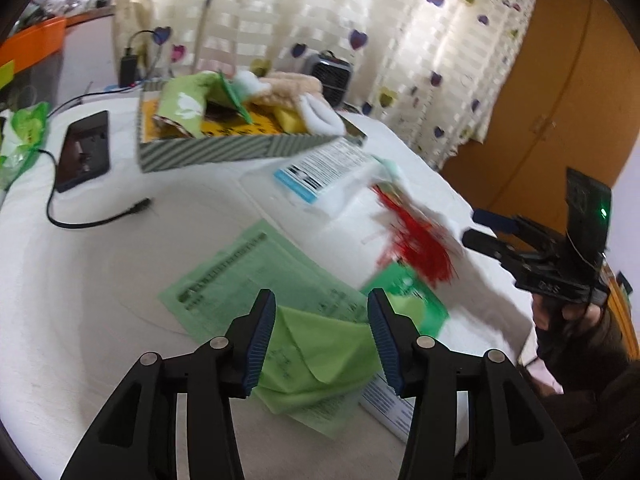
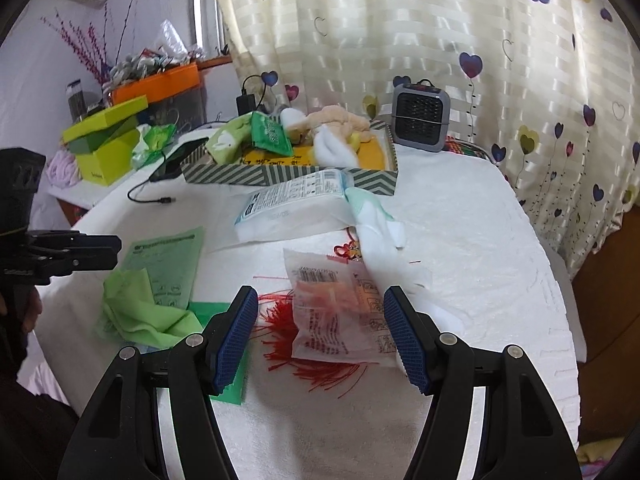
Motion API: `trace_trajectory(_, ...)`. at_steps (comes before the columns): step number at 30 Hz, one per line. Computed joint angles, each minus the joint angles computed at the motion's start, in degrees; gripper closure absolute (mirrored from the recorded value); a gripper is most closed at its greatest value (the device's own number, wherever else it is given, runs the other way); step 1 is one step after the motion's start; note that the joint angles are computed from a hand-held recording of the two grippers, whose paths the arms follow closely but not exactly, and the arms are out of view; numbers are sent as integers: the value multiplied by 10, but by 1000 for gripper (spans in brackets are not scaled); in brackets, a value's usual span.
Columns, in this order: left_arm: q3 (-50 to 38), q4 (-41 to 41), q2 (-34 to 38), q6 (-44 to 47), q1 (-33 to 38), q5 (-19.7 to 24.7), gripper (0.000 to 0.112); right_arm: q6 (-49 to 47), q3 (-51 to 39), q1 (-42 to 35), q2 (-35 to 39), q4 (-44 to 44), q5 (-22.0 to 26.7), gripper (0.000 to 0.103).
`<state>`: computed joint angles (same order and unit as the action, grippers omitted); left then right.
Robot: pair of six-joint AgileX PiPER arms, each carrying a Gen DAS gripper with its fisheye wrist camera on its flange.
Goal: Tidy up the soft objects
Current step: 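Reach the right gripper to the clear bag with red tassel while the left gripper approaches the green cloth, then close the left gripper on the green cloth while the right gripper closes on the clear bag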
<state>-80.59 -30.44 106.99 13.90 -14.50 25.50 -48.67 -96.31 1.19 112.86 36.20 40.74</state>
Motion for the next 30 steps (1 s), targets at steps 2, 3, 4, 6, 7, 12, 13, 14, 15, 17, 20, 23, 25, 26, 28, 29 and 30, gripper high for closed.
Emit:
trace_trajectory(2, -1, 2, 1, 7, -8, 12, 65, 0, 7, 4, -2, -3, -9, 37)
trace_trajectory(3, -3, 16, 2, 4, -15, 16, 65, 0, 7, 3, -1, -1, -11, 37)
trace_trajectory(4, -6, 29, 4, -4, -20, 19, 65, 3, 6, 2, 1, 1, -10, 37)
trace_trajectory(6, -17, 71, 10, -30, -33, 30, 65, 14, 0, 2, 7, -5, -6, 37)
trace_trajectory(7, -22, 87, 14, -44, -37, 35, 65, 18, -1, 2, 9, -9, -6, 37)
trace_trajectory(12, -49, 182, 33, -129, -49, 60, 65, 30, 5, 7, 8, -28, -18, 37)
trace_trajectory(13, -54, 194, 37, -138, -51, 66, 65, 33, 6, 9, 8, -34, -21, 37)
trace_trajectory(14, -58, 202, 40, -143, -51, 70, 65, 33, 6, 9, 8, -38, -22, 37)
trace_trajectory(15, -60, 212, 42, -148, -53, 73, 65, 38, 3, 10, 10, -44, -19, 37)
trace_trajectory(17, -68, 240, 47, -165, -60, 80, 65, 47, -2, 10, 15, -54, -17, 37)
trace_trajectory(20, -86, 279, 59, -190, -68, 96, 65, 59, -8, 14, 21, -68, -15, 37)
trace_trajectory(23, -102, 292, 71, -206, -68, 109, 65, 78, -19, 17, 29, -87, -10, 37)
trace_trajectory(25, -107, 296, 74, -209, -69, 113, 65, 85, -22, 17, 32, -92, -8, 37)
trace_trajectory(26, -112, 296, 76, -210, -69, 118, 65, 88, -27, 16, 35, -92, -3, 37)
trace_trajectory(28, -119, 297, 80, -210, -69, 122, 65, 96, -35, 15, 40, -98, 5, 37)
trace_trajectory(29, -120, 295, 81, -210, -68, 122, 65, 102, -39, 16, 43, -102, 8, 37)
trace_trajectory(30, -118, 292, 80, -210, -68, 120, 65, 103, -42, 15, 46, -100, 12, 37)
